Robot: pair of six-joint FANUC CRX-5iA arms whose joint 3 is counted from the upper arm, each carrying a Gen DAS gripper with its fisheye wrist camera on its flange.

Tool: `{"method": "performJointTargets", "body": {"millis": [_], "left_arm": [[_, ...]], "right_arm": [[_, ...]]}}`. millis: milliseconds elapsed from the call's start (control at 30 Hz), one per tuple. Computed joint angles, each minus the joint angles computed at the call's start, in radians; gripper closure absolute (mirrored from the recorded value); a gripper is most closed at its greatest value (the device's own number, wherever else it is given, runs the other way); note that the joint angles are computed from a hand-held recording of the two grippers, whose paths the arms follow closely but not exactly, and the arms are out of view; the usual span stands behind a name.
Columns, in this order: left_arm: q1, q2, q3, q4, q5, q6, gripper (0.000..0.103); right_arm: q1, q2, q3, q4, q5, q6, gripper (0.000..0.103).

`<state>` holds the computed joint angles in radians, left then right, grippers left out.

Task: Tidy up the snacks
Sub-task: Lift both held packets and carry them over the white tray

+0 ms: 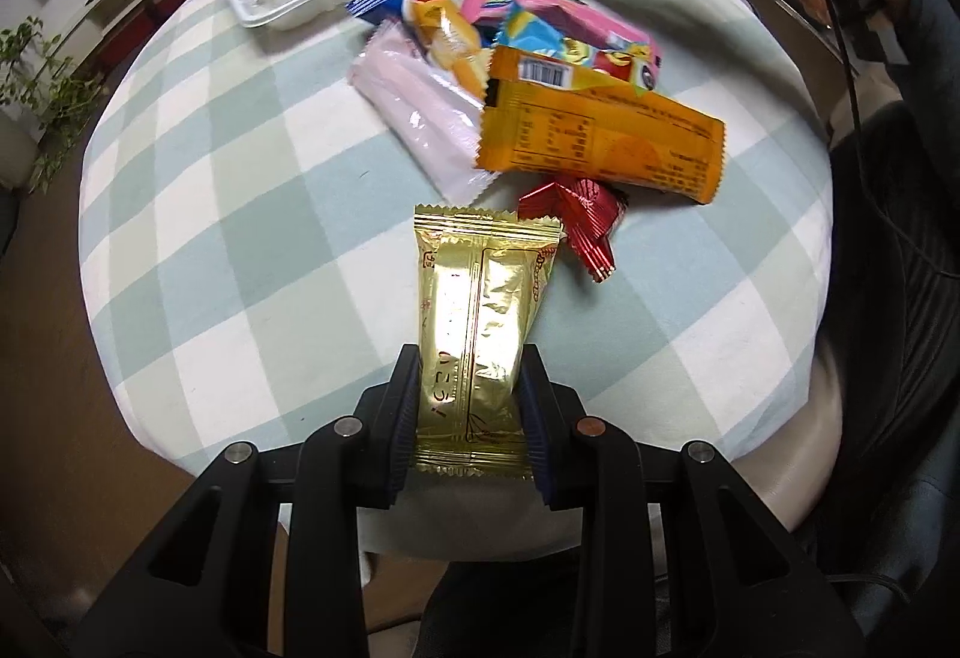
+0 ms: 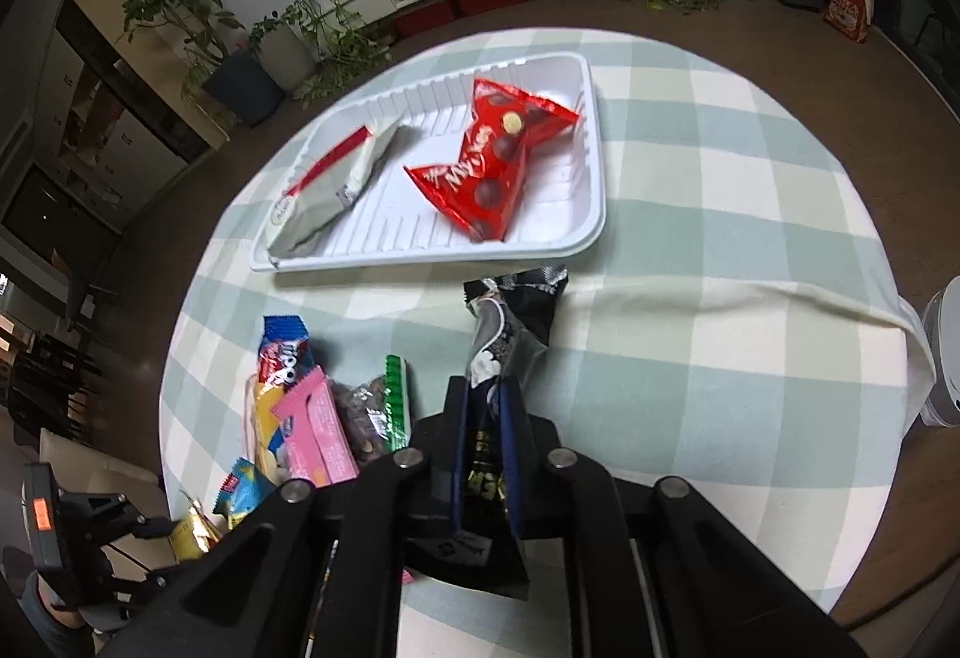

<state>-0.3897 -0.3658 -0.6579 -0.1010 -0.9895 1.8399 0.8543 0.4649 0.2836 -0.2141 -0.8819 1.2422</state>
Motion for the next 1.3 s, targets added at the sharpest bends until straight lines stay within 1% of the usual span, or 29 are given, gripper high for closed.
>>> {"method": "performJointTargets", "body": {"millis": [100, 267, 367, 467, 533, 633, 667, 700, 733, 767, 800, 833, 900, 967, 1100, 1300], "left_arm": [[0.003, 0.006, -0.009, 0.013, 0.006, -0.012, 0.074], [0.004, 0.015, -0.021, 0.02, 0.031, -0.02, 0.074], [0.015, 0.012, -0.028, 0.025, 0.034, -0.033, 0.074], [0.017, 0.01, -0.031, 0.02, 0.031, -0.029, 0.074], [0.023, 0.012, -0.036, 0.019, 0.029, -0.033, 0.074], [0.017, 0.019, -0.031, 0.008, 0.015, -0.026, 0.074], [0.011, 0.024, -0.027, 0.002, 0.01, -0.02, 0.074], [0.006, 0.029, -0.022, -0.003, 0.004, -0.016, 0.074], [0.004, 0.034, -0.018, -0.006, 0.0, -0.015, 0.074], [-0.001, 0.04, -0.012, -0.012, -0.004, -0.011, 0.074], [-0.007, 0.046, -0.007, -0.018, -0.007, -0.007, 0.074], [-0.013, 0.052, 0.0, -0.026, -0.01, -0.003, 0.074], [-0.023, 0.058, 0.007, -0.033, -0.011, 0.01, 0.074], [-0.023, 0.052, 0.001, -0.031, -0.005, 0.013, 0.074], [-0.04, 0.041, -0.001, -0.043, -0.004, 0.047, 0.074], [-0.019, -0.022, -0.025, -0.046, -0.018, 0.068, 0.074]], "right_arm": [[-0.011, 0.009, 0.015, -0.028, -0.022, 0.009, 0.092], [-0.004, 0.011, 0.013, -0.013, -0.025, 0.014, 0.092], [0.004, 0.028, 0.028, -0.001, -0.058, 0.022, 0.093], [0.005, 0.058, 0.063, -0.019, -0.122, 0.065, 0.093], [0.013, 0.062, 0.066, -0.018, -0.131, 0.078, 0.092], [0.021, 0.075, 0.072, 0.002, -0.147, 0.057, 0.085], [0.03, 0.079, 0.072, 0.022, -0.152, 0.045, 0.075], [0.042, 0.083, 0.068, 0.048, -0.153, 0.041, 0.072], [0.058, 0.091, 0.067, 0.08, -0.162, 0.041, 0.072], [0.073, 0.09, 0.056, 0.11, -0.152, 0.04, 0.07], [0.089, 0.091, 0.048, 0.148, -0.15, 0.032, 0.07], [0.095, 0.09, 0.043, 0.164, -0.147, 0.024, 0.073], [0.093, 0.089, 0.043, 0.164, -0.149, 0.022, 0.081], [0.086, 0.082, 0.042, 0.145, -0.148, 0.038, 0.083], [0.08, 0.052, 0.018, 0.14, -0.117, 0.049, 0.084], [0.064, 0.017, -0.005, 0.131, -0.07, 0.039, 0.084]]}}
